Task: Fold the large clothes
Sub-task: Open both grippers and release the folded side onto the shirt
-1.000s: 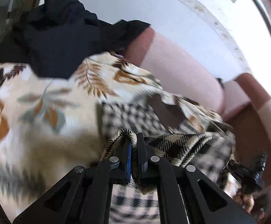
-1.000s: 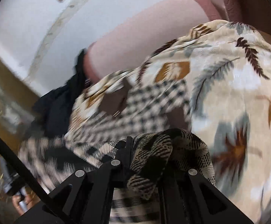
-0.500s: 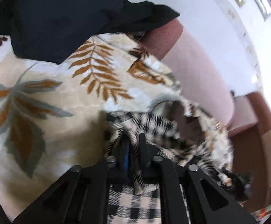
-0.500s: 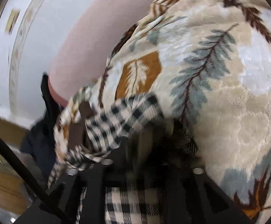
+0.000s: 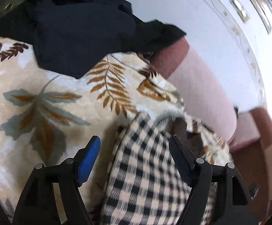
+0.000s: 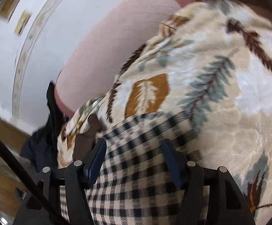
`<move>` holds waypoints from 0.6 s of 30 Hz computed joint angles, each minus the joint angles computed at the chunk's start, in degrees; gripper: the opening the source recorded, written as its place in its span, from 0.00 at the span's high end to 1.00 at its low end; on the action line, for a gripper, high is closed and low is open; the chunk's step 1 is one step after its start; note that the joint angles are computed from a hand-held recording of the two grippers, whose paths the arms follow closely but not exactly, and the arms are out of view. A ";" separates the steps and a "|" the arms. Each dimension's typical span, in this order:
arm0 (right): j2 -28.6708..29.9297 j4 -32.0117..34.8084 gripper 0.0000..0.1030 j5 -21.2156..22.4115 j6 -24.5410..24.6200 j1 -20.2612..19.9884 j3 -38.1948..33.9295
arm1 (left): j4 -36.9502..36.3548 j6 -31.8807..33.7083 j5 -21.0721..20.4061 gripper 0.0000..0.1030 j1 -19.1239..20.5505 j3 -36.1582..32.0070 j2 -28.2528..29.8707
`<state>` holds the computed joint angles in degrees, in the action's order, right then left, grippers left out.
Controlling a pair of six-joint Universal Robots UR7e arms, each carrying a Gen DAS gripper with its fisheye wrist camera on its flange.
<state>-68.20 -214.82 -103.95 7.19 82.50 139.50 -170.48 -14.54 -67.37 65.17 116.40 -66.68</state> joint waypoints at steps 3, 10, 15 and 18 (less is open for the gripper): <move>2.06 2.79 0.35 -2.08 -3.78 3.50 -0.77 | 1.93 4.23 2.82 0.28 -2.09 2.12 -1.13; 9.89 6.90 0.36 -8.63 -15.02 13.88 -1.57 | 3.21 17.65 8.64 0.28 -7.10 10.42 -4.98; 14.51 5.03 0.37 -11.20 -17.48 16.06 0.59 | 6.07 19.54 10.73 0.28 -6.58 13.74 -5.31; 16.69 1.72 0.43 -16.86 -17.67 15.39 2.10 | 5.62 20.28 13.01 0.28 -5.12 14.69 -4.10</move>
<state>-51.52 -213.09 -120.80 -10.48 97.89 141.60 -164.86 5.74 -54.36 60.05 131.09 -70.78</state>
